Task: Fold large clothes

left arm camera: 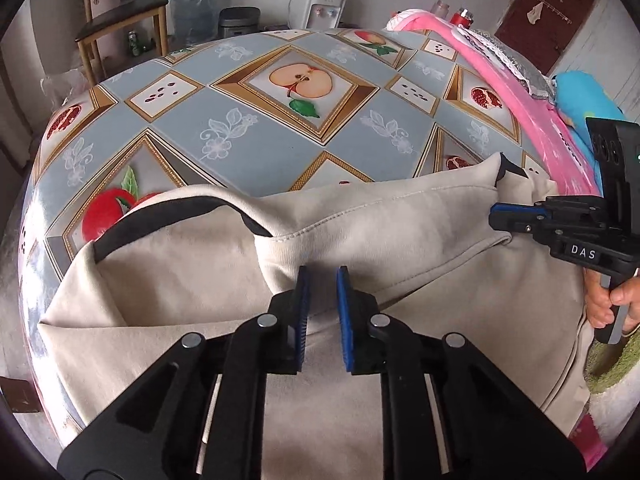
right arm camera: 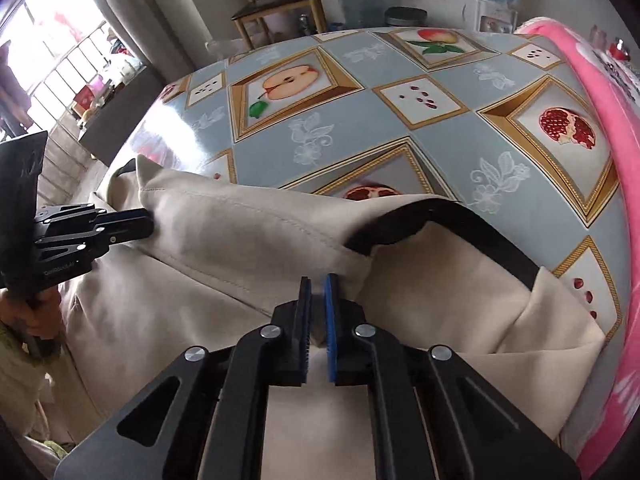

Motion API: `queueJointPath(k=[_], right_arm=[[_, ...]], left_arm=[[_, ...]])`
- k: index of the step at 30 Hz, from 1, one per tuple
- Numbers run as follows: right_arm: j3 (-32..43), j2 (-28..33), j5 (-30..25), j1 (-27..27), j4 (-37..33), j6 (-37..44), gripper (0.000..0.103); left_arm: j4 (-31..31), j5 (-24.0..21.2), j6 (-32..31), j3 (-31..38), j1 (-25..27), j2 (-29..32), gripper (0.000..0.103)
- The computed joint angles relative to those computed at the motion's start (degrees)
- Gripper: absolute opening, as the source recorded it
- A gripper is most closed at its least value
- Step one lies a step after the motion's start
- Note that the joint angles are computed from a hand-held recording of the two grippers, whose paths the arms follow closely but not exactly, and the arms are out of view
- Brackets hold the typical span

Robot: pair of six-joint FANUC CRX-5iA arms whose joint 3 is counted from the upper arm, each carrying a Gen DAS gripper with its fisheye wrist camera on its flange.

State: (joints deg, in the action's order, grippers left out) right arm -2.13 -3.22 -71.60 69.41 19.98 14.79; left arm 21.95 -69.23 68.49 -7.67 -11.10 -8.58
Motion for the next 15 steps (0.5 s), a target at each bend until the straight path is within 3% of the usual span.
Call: queueJointPath(k=[5, 9, 10, 15], right_arm=[[3.1, 3.7, -6.7, 0.8, 2.5, 0.4, 0.007], [4.1, 4.4, -10.6, 0.6, 3.2, 0.2, 0.024], [4.8, 4.3, -11.6, 0.8, 3.2, -0.9, 0.024], [4.6, 2.7, -6.4, 3.4, 4.9, -1.0, 0.024]], left_arm=[[0.1, 0.4, -0.4, -0.2, -0.1, -0.1, 0.015], [0.3, 0.1, -0.6, 0.0, 0.0, 0.0, 0.015], [0.3, 0.2, -0.7, -0.1, 0.1, -0.1, 0.015], [0.1, 0.6, -1.3, -0.3, 0.0, -0.3, 0.015]])
